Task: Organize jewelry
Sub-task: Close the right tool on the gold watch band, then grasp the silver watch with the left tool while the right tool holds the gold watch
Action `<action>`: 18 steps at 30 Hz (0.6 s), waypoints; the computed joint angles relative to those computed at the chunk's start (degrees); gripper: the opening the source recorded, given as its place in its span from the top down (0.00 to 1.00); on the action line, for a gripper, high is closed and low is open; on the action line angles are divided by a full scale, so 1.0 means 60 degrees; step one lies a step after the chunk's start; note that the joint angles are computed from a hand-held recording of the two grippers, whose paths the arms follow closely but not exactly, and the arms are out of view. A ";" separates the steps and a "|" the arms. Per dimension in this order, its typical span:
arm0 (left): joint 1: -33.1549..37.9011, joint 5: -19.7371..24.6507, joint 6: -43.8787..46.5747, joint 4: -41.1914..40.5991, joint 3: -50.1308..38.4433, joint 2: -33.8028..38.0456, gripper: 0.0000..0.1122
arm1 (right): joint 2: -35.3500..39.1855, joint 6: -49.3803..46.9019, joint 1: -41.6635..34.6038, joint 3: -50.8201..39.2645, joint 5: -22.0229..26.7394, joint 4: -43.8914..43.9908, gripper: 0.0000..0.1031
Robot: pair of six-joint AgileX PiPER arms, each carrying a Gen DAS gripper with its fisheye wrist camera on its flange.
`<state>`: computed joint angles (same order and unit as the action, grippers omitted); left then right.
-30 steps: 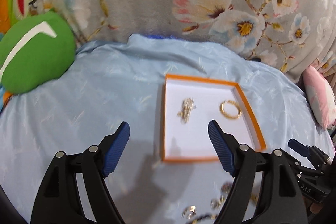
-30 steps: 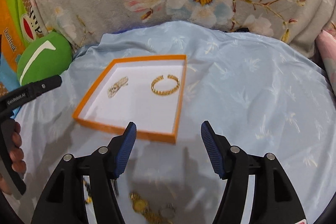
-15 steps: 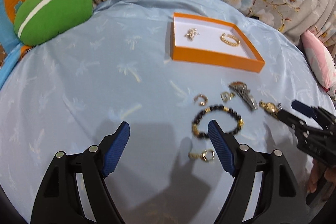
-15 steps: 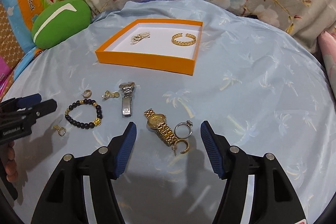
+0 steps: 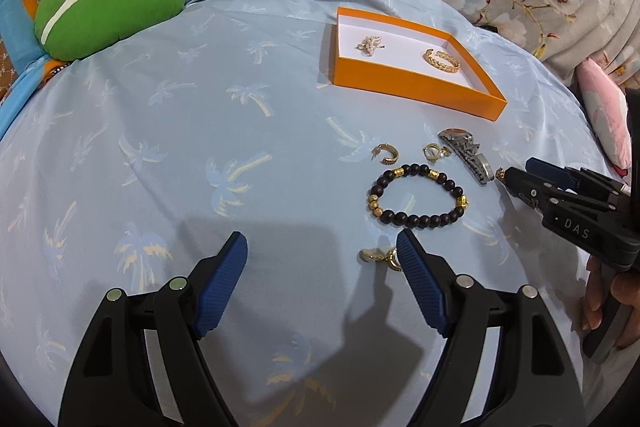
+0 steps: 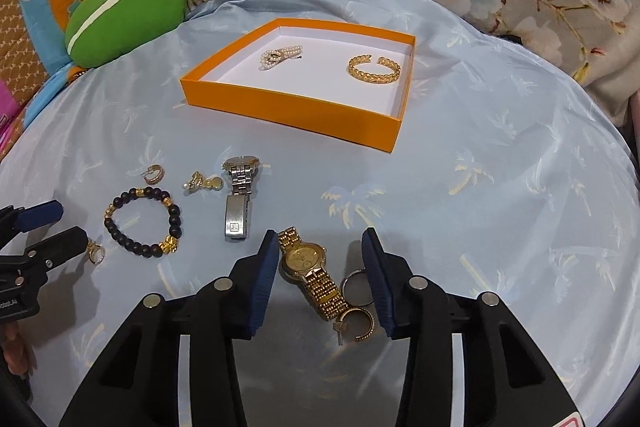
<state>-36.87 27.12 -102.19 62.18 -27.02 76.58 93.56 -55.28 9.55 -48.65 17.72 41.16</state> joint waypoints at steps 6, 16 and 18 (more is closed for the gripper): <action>-0.0153 0.0034 -0.0106 0.0132 0.0053 -0.0003 0.33 | 0.0049 -0.0610 -0.0177 0.0049 0.0380 0.0264 0.70; -0.0162 -0.0057 -0.0283 0.0326 0.0081 0.0041 0.32 | 0.0019 -0.0677 -0.0348 0.0173 0.0612 0.0857 0.78; -0.0182 -0.0057 -0.0312 0.0337 0.0105 0.0018 0.31 | -0.0119 -0.0580 -0.0341 0.0356 0.0530 0.0939 0.79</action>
